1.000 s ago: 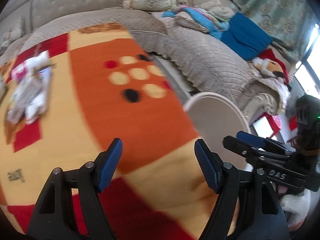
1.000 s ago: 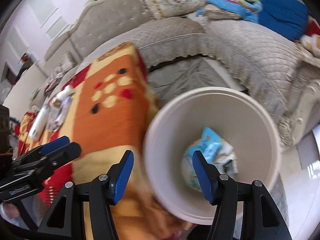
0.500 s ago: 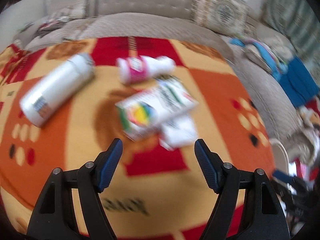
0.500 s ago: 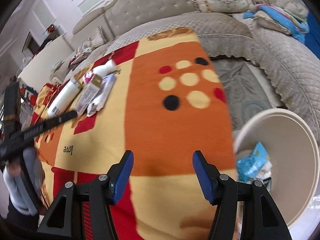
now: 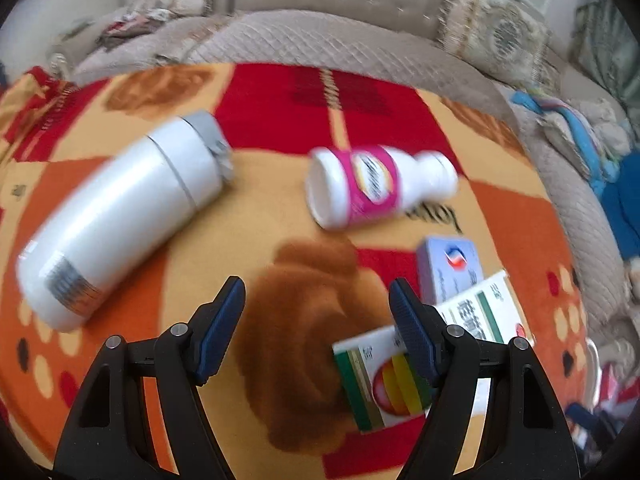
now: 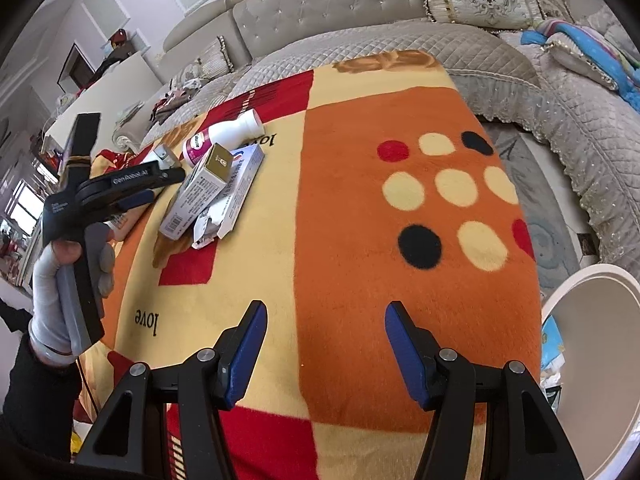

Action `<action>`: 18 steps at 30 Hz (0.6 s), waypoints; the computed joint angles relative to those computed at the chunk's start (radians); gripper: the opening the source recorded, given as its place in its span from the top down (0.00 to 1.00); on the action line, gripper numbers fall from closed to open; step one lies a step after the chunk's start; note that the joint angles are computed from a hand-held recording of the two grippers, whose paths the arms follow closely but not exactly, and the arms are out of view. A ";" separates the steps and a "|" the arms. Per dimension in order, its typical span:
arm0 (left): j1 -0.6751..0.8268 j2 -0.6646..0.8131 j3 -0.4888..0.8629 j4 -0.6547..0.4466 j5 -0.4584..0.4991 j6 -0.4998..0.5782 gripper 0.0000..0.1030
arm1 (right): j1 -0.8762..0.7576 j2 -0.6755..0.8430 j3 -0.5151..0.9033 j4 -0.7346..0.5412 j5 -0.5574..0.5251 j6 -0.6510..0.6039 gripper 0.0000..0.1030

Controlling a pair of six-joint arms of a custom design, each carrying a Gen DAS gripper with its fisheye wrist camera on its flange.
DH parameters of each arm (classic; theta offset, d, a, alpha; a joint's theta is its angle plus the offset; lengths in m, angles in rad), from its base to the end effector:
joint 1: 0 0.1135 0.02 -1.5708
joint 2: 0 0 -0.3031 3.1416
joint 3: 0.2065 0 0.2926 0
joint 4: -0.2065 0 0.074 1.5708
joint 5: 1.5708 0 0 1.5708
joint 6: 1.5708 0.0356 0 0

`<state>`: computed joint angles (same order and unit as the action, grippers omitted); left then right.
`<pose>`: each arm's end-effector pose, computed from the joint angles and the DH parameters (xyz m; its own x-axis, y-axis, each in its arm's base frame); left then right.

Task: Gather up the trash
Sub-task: 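Grasp the green-white medicine box with the left gripper while the right grasps the white pill box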

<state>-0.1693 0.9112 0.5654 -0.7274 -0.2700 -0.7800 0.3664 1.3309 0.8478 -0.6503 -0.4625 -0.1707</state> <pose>0.1748 -0.0202 0.2172 -0.6417 -0.5779 -0.5042 -0.5829 0.7947 -0.1691 0.2504 0.1131 0.2321 -0.7490 -0.4502 -0.4861 -0.6335 0.7015 0.3264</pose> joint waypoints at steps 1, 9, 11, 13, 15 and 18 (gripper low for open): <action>-0.014 -0.008 -0.002 -0.004 0.016 -0.001 0.29 | -0.004 0.002 0.001 -0.001 0.002 -0.006 0.43; -0.491 -0.112 0.008 -0.133 -0.011 -0.180 0.29 | -0.055 0.007 0.007 -0.018 0.005 -0.028 0.43; -0.574 -0.129 0.012 -0.157 -0.021 -0.223 0.29 | -0.066 -0.001 0.005 -0.024 0.004 -0.031 0.42; -0.632 -0.136 0.009 -0.172 -0.010 -0.258 0.29 | -0.071 -0.008 0.003 -0.031 -0.001 -0.035 0.42; -0.703 -0.138 0.015 -0.219 -0.047 -0.335 0.29 | -0.064 -0.014 -0.003 -0.036 -0.001 -0.037 0.41; -0.809 -0.188 -0.006 -0.279 -0.077 -0.465 0.29 | -0.050 -0.018 -0.013 -0.032 -0.003 -0.037 0.37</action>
